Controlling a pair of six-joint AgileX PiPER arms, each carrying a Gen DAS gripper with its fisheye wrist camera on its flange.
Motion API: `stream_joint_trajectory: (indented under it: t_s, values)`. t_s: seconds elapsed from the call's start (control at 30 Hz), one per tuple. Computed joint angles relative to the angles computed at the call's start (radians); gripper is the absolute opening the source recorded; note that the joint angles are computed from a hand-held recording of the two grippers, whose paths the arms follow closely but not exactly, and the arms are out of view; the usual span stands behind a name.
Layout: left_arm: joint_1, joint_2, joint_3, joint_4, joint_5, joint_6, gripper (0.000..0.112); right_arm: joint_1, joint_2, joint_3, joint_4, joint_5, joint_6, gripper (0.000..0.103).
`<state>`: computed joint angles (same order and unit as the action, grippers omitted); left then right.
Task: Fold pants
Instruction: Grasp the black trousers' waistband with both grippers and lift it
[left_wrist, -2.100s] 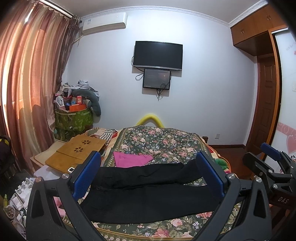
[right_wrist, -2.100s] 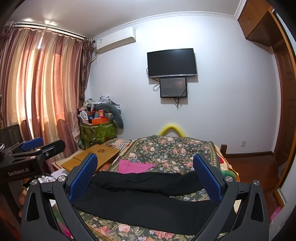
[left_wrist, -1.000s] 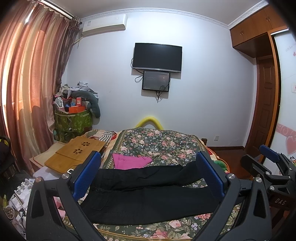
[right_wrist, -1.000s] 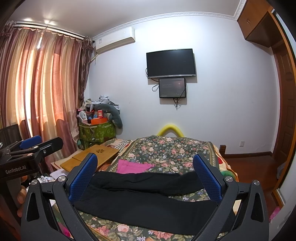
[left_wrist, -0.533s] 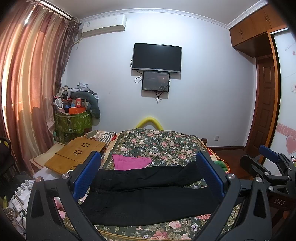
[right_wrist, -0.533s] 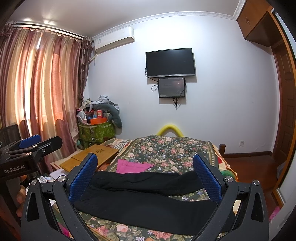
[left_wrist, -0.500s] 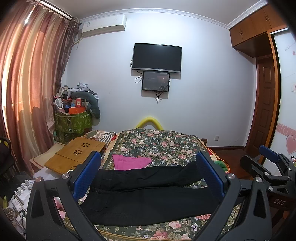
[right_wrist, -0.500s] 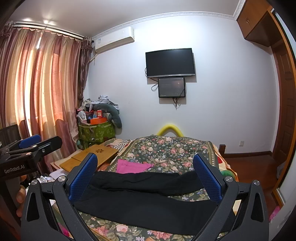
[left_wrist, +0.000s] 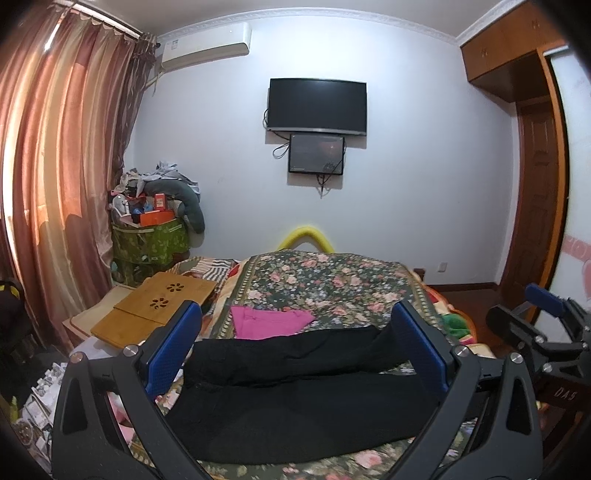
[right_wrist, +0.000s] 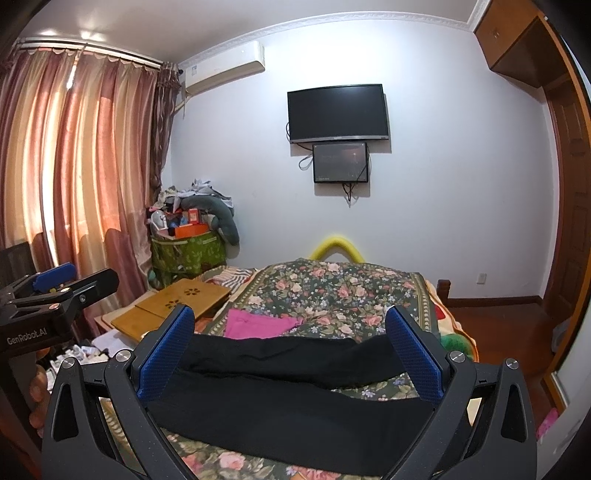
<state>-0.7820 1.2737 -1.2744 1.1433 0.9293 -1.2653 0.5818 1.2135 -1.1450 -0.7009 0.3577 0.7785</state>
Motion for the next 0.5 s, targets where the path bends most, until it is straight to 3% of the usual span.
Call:
stream_joint_trajectory:
  t_s: [0.1, 0.3, 0.5]
  values:
    - [0.112, 0.044, -0.020, -0.074, -0.101, 0.069, 0.103, -0.053, 0.055, -0.026, 0.122, -0.037, -0.111, 0.102]
    - [0.349, 0.211, -0.131, -0.247, -0.247, 0.255, 0.103, -0.178, 0.217, -0.134, 0.547, -0.077, -0.528, 0.102]
    - [0.544, 0.420, -0.292, -0.371, -0.337, 0.413, 0.103, -0.243, 0.387, -0.284, 0.676, -0.040, -0.735, 0.102]
